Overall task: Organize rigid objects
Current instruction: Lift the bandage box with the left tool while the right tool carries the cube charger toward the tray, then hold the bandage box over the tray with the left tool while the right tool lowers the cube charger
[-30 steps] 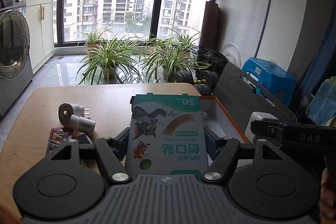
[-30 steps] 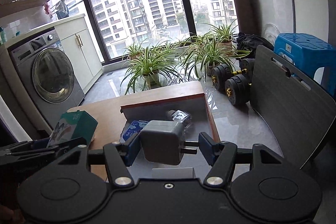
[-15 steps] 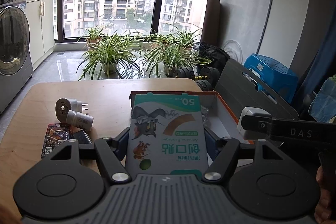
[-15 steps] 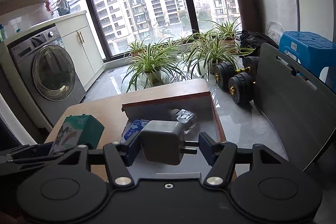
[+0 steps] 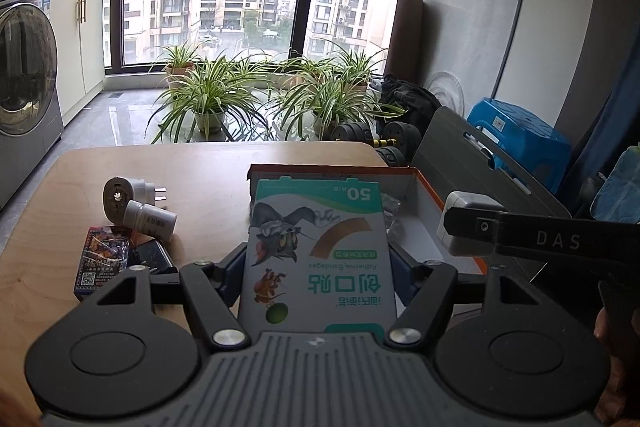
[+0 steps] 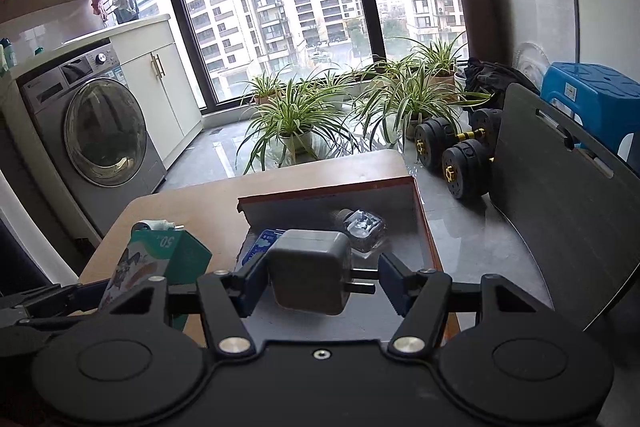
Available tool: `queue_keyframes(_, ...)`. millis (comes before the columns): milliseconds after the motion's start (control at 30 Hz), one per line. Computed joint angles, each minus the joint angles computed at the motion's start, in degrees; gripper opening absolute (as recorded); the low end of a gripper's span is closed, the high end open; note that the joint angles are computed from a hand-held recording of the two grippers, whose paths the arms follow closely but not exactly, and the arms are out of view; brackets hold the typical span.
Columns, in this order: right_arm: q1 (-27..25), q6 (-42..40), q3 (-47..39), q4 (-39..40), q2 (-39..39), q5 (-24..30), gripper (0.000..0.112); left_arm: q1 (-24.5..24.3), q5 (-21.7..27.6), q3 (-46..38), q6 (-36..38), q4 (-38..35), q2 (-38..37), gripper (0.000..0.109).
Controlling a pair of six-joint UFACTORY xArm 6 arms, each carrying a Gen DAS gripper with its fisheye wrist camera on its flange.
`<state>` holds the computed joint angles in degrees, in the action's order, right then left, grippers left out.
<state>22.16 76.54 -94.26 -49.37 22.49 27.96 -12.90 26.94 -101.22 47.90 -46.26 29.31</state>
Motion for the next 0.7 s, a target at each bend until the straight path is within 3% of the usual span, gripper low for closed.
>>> queue_keyframes(700, 0.1, -1.6, -1.1, 1.2, 1.1, 0.4, 0.073, -0.2, 0.0, -0.2, -0.9, 0.7, 0.5, 0.072)
